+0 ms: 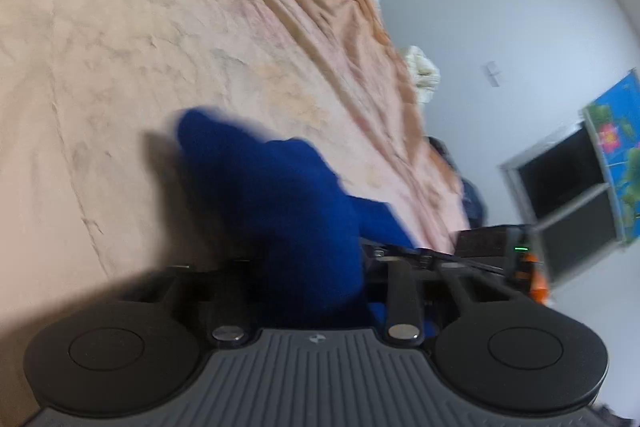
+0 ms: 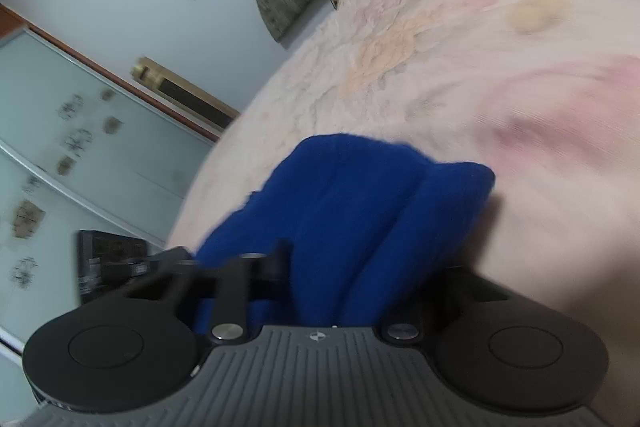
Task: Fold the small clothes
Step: 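Lift the held sweater edge with both grippers and flip it over itself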
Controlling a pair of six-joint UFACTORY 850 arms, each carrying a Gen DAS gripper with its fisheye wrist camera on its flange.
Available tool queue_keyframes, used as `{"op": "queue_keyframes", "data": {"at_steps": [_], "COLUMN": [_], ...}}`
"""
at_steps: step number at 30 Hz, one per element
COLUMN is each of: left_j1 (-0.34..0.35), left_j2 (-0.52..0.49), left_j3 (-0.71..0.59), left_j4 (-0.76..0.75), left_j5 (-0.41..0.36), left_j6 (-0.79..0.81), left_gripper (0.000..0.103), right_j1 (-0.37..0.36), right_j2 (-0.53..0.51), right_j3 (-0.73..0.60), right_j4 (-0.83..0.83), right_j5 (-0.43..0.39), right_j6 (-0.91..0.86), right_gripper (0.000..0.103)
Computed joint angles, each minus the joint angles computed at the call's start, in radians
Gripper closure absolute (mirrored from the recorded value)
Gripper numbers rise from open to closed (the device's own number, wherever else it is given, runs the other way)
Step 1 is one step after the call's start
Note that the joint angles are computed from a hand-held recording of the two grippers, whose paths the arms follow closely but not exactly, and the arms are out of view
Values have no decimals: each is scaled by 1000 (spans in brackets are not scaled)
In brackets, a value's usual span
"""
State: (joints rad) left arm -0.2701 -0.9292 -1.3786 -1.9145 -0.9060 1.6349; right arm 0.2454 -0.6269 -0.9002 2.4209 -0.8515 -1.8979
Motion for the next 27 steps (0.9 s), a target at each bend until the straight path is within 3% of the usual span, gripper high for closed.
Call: {"op": "queue_keyframes", "data": {"at_steps": [4,9,15,18,20,23,25,27], "left_j1": [-12,-11,29,51,61,37,-6,-37], "left_j2": [117,327,613,704,714,666,578,440], "left_j3": [159,414,659,695,677,612,534,400], "left_j4": [-189,-353,-334,-287,-271,-342,-468,-552], "left_j5": [-22,-161,-262,-266,-261,-178,-71,88], "left_j6": [304,560,648,615,586,661,838,865], "left_gripper": [78,78,79,79,79,78,76,73], "right_j1": [57,107,197,226,224,195,170,154], "right_j2": [48,246,525,628,666,662,611,521], "right_j3": [0,142,282,321,329,306,266,210], "right_j4": [148,296,344,300,244,176,157,239], "right_j5": [107,46,17,0,-20,-37,-19,31], "right_j6": [-174,-379,-493,-477,-433,-369,-348,-437], "right_gripper": [83,83,83,83,83,83,82,80]}}
